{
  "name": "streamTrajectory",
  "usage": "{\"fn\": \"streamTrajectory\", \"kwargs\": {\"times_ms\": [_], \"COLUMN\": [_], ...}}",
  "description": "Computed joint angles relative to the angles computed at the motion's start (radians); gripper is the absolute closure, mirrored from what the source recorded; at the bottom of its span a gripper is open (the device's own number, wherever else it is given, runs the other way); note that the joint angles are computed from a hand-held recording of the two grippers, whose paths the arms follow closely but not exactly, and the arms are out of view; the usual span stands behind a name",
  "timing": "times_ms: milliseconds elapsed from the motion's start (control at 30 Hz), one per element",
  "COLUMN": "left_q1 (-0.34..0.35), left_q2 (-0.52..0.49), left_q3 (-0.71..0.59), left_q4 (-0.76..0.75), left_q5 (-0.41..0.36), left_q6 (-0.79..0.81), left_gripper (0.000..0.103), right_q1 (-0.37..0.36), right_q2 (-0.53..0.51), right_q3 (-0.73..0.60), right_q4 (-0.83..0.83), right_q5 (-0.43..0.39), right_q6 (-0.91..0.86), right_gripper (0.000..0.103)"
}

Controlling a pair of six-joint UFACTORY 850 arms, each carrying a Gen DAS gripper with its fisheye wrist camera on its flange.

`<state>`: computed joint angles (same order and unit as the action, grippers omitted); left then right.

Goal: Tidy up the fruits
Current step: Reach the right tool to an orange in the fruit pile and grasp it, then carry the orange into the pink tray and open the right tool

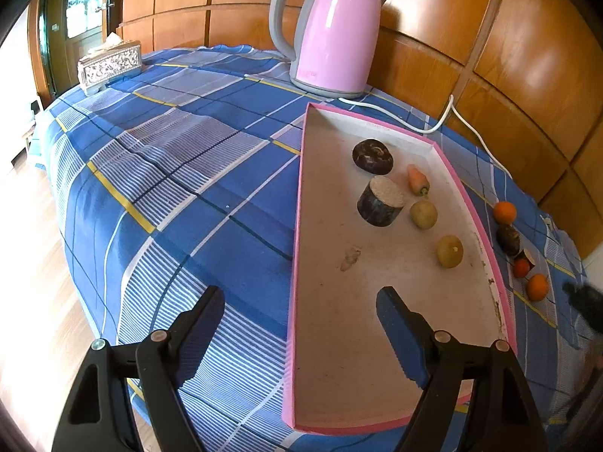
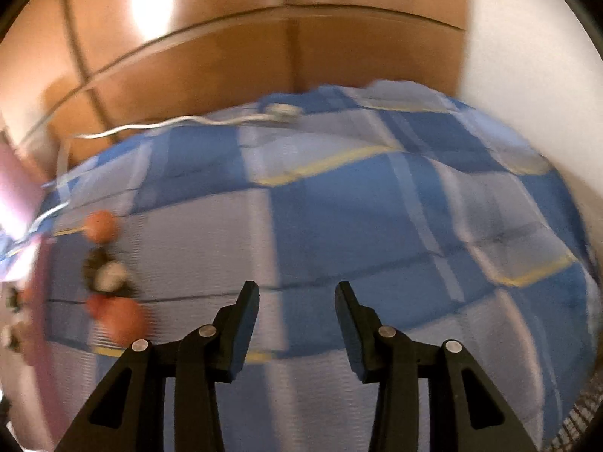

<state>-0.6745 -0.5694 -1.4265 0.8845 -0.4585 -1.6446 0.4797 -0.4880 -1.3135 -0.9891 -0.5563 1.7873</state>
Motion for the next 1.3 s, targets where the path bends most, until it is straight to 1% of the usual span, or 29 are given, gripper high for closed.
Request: {"fn": "streamTrajectory", "kwargs": {"times_ms": [133,200,267,300,333,367,400,533,633,667,700,733,767,800,867,967,1067,1200,1300], "left_q1": [0.002,0.004,0.005,0.006,0.007,0.008,0.009,0.014,0.016,0.017,0.018,0.018,0.019,0.019,0.019,0.018,0.014,0.009,0.007], "left_q2": [-0.003,-0.004,-0.003,-0.002,0.000,0.001,0.002,0.002,-0.001,-0.001,0.000,0.000,0.000,-0.001,-0.001,-0.002,0.002,0.011,0.016], "left_q3": [-0.001,0.000,0.001,0.004,0.007,0.010,0.012,0.017,0.017,0.019,0.020,0.021,0.020,0.019,0.019,0.017,0.018,0.026,0.030], "left_q4": [-0.007,-0.017,-0.019,-0.017,-0.014,-0.010,-0.007,-0.023,-0.043,-0.047,-0.050,-0.049,-0.050,-0.052,-0.055,-0.061,-0.049,-0.024,-0.020], "left_q5": [-0.001,-0.001,-0.005,-0.005,-0.004,-0.004,-0.005,-0.003,0.000,0.002,0.003,0.003,0.003,0.003,0.005,0.008,0.010,0.012,0.015], "left_q6": [0.010,0.019,0.017,0.009,0.001,-0.006,-0.012,-0.008,0.008,0.012,0.013,0.011,0.011,0.012,0.013,0.018,0.009,-0.013,-0.019], "left_gripper": [0.020,0.020,0.020,0.019,0.018,0.018,0.018,0.017,0.017,0.017,0.017,0.017,0.017,0.017,0.017,0.017,0.017,0.017,0.017], "right_q1": [0.003,0.004,-0.003,-0.003,0.000,0.003,0.001,0.002,-0.001,-0.004,-0.007,-0.009,-0.008,-0.005,-0.003,0.003,0.008,0.023,0.039], "right_q2": [-0.074,-0.117,-0.167,-0.196,-0.223,-0.250,-0.278,-0.402,-0.503,-0.534,-0.579,-0.597,-0.606,-0.589,-0.571,-0.507,-0.455,-0.393,-0.356], "right_q3": [-0.134,-0.208,-0.295,-0.342,-0.387,-0.431,-0.475,-0.668,-0.824,-0.872,-0.941,-0.969,-0.978,-0.944,-0.914,-0.820,-0.751,-0.668,-0.618], "right_q4": [0.061,0.133,0.242,0.288,0.313,0.337,0.370,0.505,0.578,0.616,0.669,0.692,0.693,0.661,0.629,0.537,0.487,0.433,0.442], "right_q5": [0.083,0.113,0.137,0.137,0.125,0.111,0.102,0.015,-0.077,-0.109,-0.159,-0.185,-0.191,-0.158,-0.142,-0.085,-0.039,0.031,0.092], "right_q6": [-0.167,-0.272,-0.408,-0.470,-0.510,-0.548,-0.600,-0.800,-0.910,-0.953,-1.008,-1.029,-1.030,-0.996,-0.953,-0.860,-0.814,-0.784,-0.812], "right_gripper": [0.061,0.061,0.061,0.058,0.055,0.047,0.044,0.044,0.044,0.044,0.055,0.063,0.063,0.063,0.064,0.064,0.064,0.064,0.064]}}
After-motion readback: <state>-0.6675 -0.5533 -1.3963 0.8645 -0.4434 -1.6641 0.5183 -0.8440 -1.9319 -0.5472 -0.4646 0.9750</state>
